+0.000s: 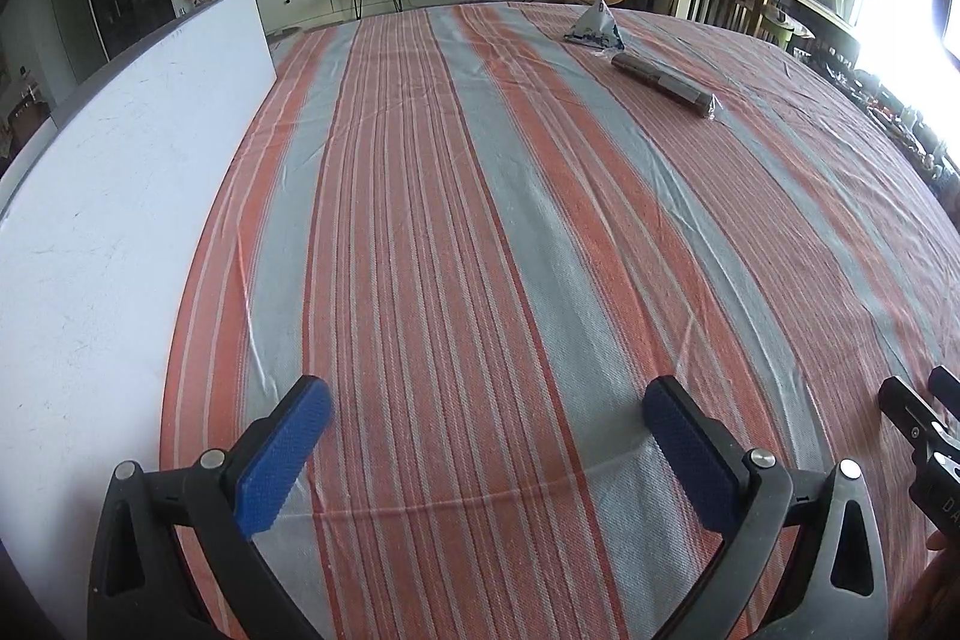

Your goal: Organize snacks

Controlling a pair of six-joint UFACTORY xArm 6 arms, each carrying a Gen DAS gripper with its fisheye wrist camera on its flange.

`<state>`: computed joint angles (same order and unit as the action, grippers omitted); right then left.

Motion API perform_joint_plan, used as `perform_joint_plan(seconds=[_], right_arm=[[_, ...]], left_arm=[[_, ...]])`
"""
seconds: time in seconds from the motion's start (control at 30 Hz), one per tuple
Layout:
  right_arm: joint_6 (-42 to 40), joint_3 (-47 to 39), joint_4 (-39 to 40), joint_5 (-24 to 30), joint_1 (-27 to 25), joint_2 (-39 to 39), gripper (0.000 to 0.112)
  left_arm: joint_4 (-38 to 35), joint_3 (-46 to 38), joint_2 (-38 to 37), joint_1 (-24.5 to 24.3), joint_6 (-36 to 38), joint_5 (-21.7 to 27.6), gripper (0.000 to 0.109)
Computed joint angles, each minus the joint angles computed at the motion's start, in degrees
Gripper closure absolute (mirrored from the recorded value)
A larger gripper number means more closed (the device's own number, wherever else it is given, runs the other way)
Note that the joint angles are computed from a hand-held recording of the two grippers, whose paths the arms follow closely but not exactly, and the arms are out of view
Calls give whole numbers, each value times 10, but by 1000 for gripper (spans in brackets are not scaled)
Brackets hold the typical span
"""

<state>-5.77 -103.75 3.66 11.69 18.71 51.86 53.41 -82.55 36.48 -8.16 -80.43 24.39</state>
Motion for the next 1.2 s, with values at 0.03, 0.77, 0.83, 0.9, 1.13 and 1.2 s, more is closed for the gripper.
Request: perform_joint_plan(seconds=[0.03, 0.77, 0.83, 0.9, 1.13, 1.2], right_arm=[[0, 1, 0, 0, 0, 0, 29], [-2, 2, 1, 0, 0, -2, 28], [-2, 2, 2, 0, 0, -2, 28], [-2, 3, 2, 0, 0, -2, 29], [-3, 3, 2, -1, 0, -2, 28], [-3, 3, 3, 0, -1, -3, 28]], left_arm=[[0, 0, 0, 0, 0, 0, 6], [1, -1, 1, 0, 0, 0, 6], [0, -1, 1, 0, 0, 0, 6], [-4, -2, 2, 3, 13, -5, 6], [-29, -25, 17, 26, 46, -9, 6], [-17, -24, 17, 26, 34, -9, 6]])
